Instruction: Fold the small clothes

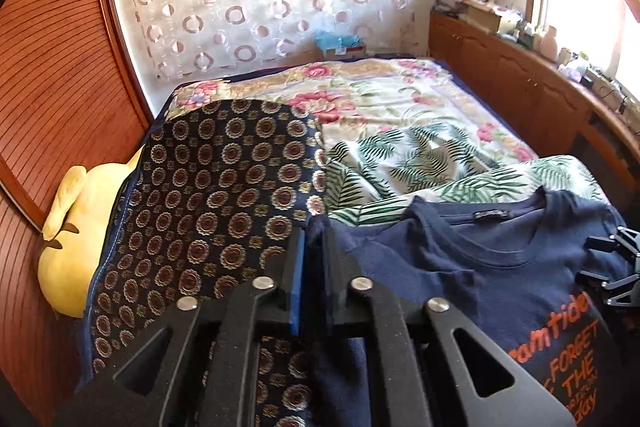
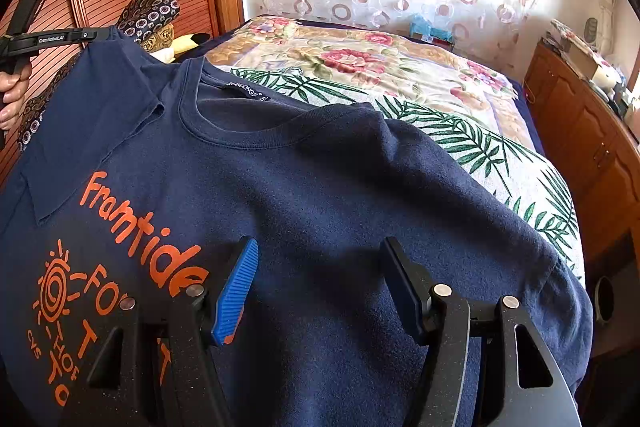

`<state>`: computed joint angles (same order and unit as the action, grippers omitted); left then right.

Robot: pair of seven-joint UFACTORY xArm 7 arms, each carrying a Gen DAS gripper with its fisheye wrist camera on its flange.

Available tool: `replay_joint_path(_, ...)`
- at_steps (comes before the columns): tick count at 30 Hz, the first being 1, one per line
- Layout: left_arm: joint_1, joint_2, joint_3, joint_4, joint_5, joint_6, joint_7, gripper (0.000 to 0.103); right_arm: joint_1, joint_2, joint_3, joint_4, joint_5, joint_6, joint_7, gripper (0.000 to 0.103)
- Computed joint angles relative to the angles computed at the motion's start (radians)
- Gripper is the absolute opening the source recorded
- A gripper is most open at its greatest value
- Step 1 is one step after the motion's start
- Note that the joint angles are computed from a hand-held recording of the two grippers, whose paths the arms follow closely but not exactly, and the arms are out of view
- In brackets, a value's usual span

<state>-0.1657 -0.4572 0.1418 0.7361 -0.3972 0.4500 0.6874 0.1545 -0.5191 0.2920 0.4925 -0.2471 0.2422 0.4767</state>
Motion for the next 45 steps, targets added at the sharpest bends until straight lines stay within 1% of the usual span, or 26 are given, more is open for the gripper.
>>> replay_joint_path(1, -0.010, -0.004, -0.001, -0.006, -0.011, -0.016, 0.005, 0.018, 0.000, 0.000, 0.000, 0.000, 0.000, 0.000, 0.000, 0.065)
replay_joint_path(2, -0.018, -0.015, -0.002, -0.014, -0.018, -0.031, 0.009, 0.027, 0.000, 0.000, 0.000, 0.000, 0.000, 0.000, 0.000, 0.065)
replay_joint_path(3, -0.021, -0.030, -0.006, -0.025, -0.018, -0.038, 0.007, 0.031, 0.002, 0.001, -0.002, -0.001, 0.000, -0.003, -0.002, 0.065)
replay_joint_path(4, -0.031, -0.047, 0.001, -0.035, -0.024, -0.040, 0.015, 0.038, 0.000, 0.000, -0.001, -0.001, -0.001, -0.002, -0.002, 0.066)
replay_joint_path(6, -0.077, -0.098, 0.041, -0.056, -0.060, -0.024, 0.062, 0.042, 0.001, -0.001, -0.002, -0.002, -0.001, -0.003, -0.002, 0.066)
replay_joint_path(7, -0.089, -0.116, 0.050, -0.061, -0.068, -0.010, 0.074, 0.048, 0.003, -0.001, -0.005, -0.003, 0.001, -0.004, -0.004, 0.066)
replay_joint_path(8, -0.102, -0.142, 0.058, -0.072, -0.077, 0.007, 0.089, 0.059, 0.003, -0.001, -0.005, -0.004, 0.001, -0.004, -0.005, 0.066)
replay_joint_path(9, -0.112, -0.156, 0.061, -0.077, -0.085, 0.012, 0.098, 0.067, 0.003, -0.001, -0.005, -0.004, 0.002, -0.004, -0.005, 0.066)
replay_joint_path(10, -0.123, -0.172, 0.063, -0.085, -0.095, 0.015, 0.105, 0.082, 0.002, -0.002, -0.005, -0.003, 0.001, -0.002, -0.006, 0.066)
replay_joint_path(11, -0.143, -0.195, 0.075, -0.099, -0.114, 0.024, 0.119, 0.087, 0.001, -0.005, -0.004, -0.004, 0.001, 0.000, -0.005, 0.066)
replay_joint_path(13, -0.161, -0.213, 0.084, -0.110, -0.136, 0.046, 0.127, 0.087, -0.006, -0.025, 0.004, -0.012, 0.000, 0.015, 0.009, 0.066)
replay_joint_path(14, -0.166, -0.220, 0.082, -0.120, -0.143, 0.052, 0.127, 0.087, 0.004, -0.047, -0.007, -0.024, 0.010, 0.020, 0.010, 0.066)
replay_joint_path(16, -0.172, -0.236, 0.072, -0.150, -0.150, 0.051, 0.132, 0.087, 0.021, -0.123, -0.028, -0.063, 0.032, 0.021, 0.014, 0.066)
replay_joint_path(19, -0.197, -0.253, 0.058, -0.197, -0.163, 0.043, 0.142, 0.087, 0.021, -0.264, -0.041, -0.119, 0.056, 0.067, 0.025, 0.066)
replay_joint_path(23, -0.221, -0.259, 0.029, -0.250, -0.167, 0.029, 0.135, 0.087, -0.002, -0.491, -0.051, -0.198, 0.070, 0.206, 0.036, 0.066)
replay_joint_path(28, -0.254, -0.270, 0.036, -0.283, -0.178, 0.045, 0.139, 0.087, -0.041, -0.758, -0.086, -0.293, 0.071, 0.434, 0.028, 0.066)
replay_joint_path(31, -0.267, -0.268, 0.028, -0.298, -0.174, 0.042, 0.147, 0.087, -0.070, -0.884, -0.112, -0.345, 0.070, 0.553, 0.015, 0.066)
replay_joint_path(34, -0.270, -0.251, 0.016, -0.303, -0.162, 0.044, 0.147, 0.087, -0.090, -0.980, -0.141, -0.391, 0.081, 0.639, 0.003, 0.066)
replay_joint_path(36, -0.271, -0.244, 0.015, -0.306, -0.158, 0.050, 0.151, 0.087, -0.098, -1.023, -0.161, -0.411, 0.093, 0.674, -0.007, 0.066)
replay_joint_path(37, -0.268, -0.238, 0.011, -0.308, -0.152, 0.053, 0.150, 0.087, -0.096, -1.015, -0.153, -0.407, 0.105, 0.675, 0.001, 0.066)
replay_joint_path(39, -0.257, -0.225, -0.008, -0.307, -0.137, 0.055, 0.137, 0.087, -0.097, -1.047, -0.171, -0.422, 0.119, 0.696, -0.007, 0.066)
replay_joint_path(41, -0.254, -0.223, -0.009, -0.305, -0.131, 0.061, 0.134, 0.087, -0.105, -1.043, -0.191, -0.424, 0.129, 0.695, -0.017, 0.066)
replay_joint_path(42, -0.253, -0.224, -0.010, -0.306, -0.131, 0.060, 0.133, 0.087, -0.120, -1.003, -0.210, -0.421, 0.131, 0.658, -0.034, 0.066)
replay_joint_path(45, -0.247, -0.213, -0.021, -0.303, -0.123, 0.062, 0.117, 0.087, -0.132, -0.959, -0.220, -0.411, 0.145, 0.622, -0.054, 0.064)
